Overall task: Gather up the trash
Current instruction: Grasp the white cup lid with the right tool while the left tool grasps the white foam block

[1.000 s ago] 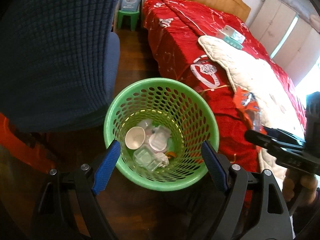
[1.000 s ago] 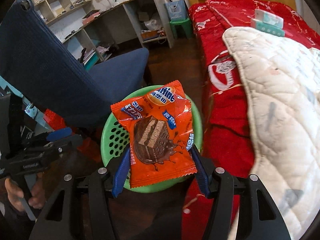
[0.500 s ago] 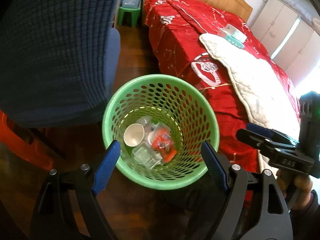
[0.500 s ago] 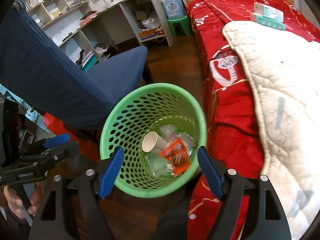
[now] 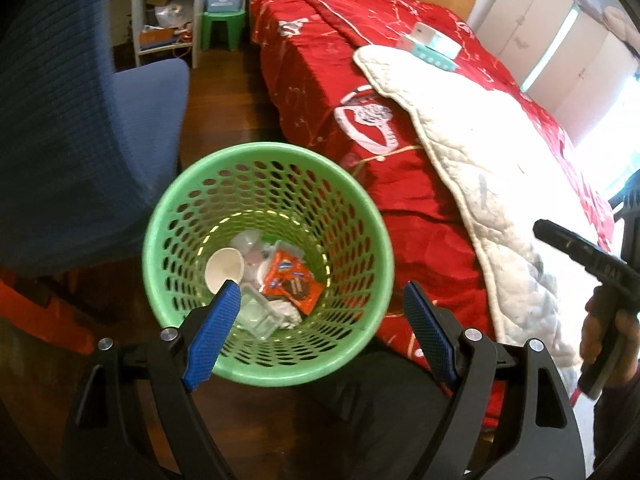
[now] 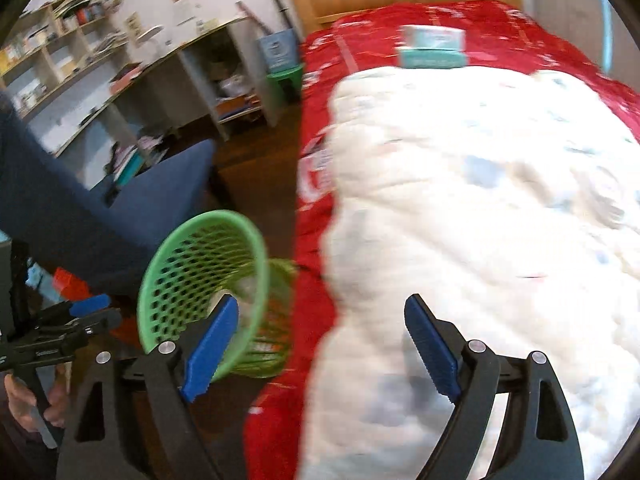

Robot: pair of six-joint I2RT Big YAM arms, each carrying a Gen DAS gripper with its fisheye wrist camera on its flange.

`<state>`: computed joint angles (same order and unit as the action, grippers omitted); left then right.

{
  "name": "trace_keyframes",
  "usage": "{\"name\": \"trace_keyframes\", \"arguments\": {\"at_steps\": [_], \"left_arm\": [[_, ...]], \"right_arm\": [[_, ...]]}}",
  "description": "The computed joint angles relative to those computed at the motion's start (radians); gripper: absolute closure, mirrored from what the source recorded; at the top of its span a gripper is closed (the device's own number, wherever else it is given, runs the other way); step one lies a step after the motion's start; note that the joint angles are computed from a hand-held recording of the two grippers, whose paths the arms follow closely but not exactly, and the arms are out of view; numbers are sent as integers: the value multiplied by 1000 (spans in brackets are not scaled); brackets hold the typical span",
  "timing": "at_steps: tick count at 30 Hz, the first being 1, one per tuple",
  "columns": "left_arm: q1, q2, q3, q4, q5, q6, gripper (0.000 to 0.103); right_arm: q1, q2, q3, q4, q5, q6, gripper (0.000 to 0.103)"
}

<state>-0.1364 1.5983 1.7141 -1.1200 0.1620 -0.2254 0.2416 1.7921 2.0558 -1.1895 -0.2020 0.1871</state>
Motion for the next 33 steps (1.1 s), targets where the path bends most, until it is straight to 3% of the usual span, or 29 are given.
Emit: {"name": "trace_keyframes", "arguments": {"at_steps": [8,16,24,33], "left_arm": [[-59,70,109,-41,-1,9,21],[-123,167,254,-93,1,13,19],[-174,285,441,-172,-13,24,17],[-216,440,704,-277,-31,34,13]], "right_arm": [[-140,-40,-42,10,78,-28,21],[-270,0,3,-4,127,-51,20],[-342,125,163,-55,137,-66,17],[-363,346,481,-167,156,-109,13]]}}
